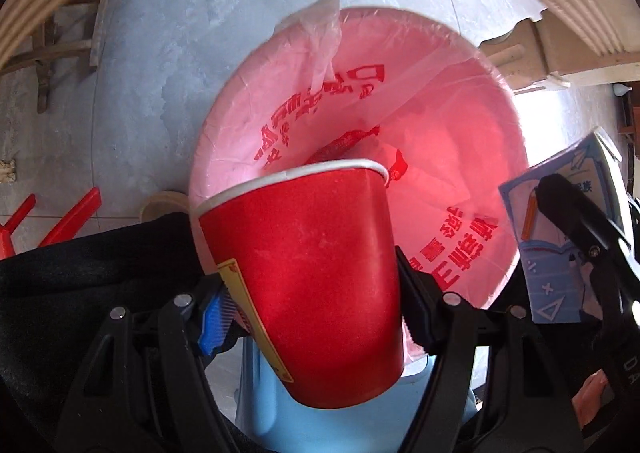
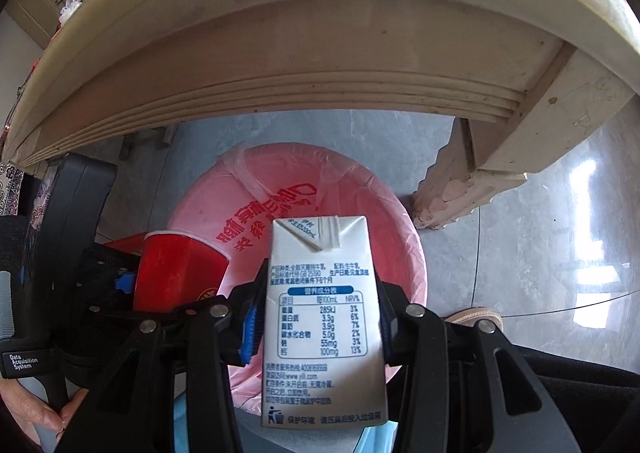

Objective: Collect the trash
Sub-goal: 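Open both tools over the pink bin, dropping the cup and carton inside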

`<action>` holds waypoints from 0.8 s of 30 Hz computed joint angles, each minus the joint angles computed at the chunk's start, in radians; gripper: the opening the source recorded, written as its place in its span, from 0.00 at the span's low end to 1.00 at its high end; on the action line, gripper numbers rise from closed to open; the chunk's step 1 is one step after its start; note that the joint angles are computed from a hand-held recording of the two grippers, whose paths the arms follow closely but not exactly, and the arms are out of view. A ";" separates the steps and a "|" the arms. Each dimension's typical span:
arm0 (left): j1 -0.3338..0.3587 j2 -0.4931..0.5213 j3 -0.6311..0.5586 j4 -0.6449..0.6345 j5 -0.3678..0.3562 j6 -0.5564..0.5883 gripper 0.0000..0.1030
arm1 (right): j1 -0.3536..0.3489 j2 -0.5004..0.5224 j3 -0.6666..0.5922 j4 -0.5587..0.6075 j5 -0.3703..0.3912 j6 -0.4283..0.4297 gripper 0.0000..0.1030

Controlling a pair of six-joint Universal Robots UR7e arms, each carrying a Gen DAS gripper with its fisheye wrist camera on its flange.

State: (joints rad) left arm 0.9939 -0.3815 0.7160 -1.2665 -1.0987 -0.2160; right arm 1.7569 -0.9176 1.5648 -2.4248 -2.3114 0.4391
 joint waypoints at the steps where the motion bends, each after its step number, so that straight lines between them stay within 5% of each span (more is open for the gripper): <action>1: 0.005 0.009 -0.010 0.014 0.002 -0.010 0.66 | -0.007 0.005 -0.010 0.013 0.007 0.001 0.41; 11: 0.018 0.063 -0.097 0.080 0.002 -0.021 0.74 | -0.047 0.034 -0.040 0.057 0.063 0.001 0.43; 15: 0.013 0.069 -0.095 0.091 0.024 0.003 0.75 | -0.056 0.044 -0.045 0.046 0.064 -0.012 0.64; 24: -0.004 0.053 -0.052 0.049 0.067 0.026 0.78 | -0.060 0.047 -0.044 0.059 0.063 -0.001 0.65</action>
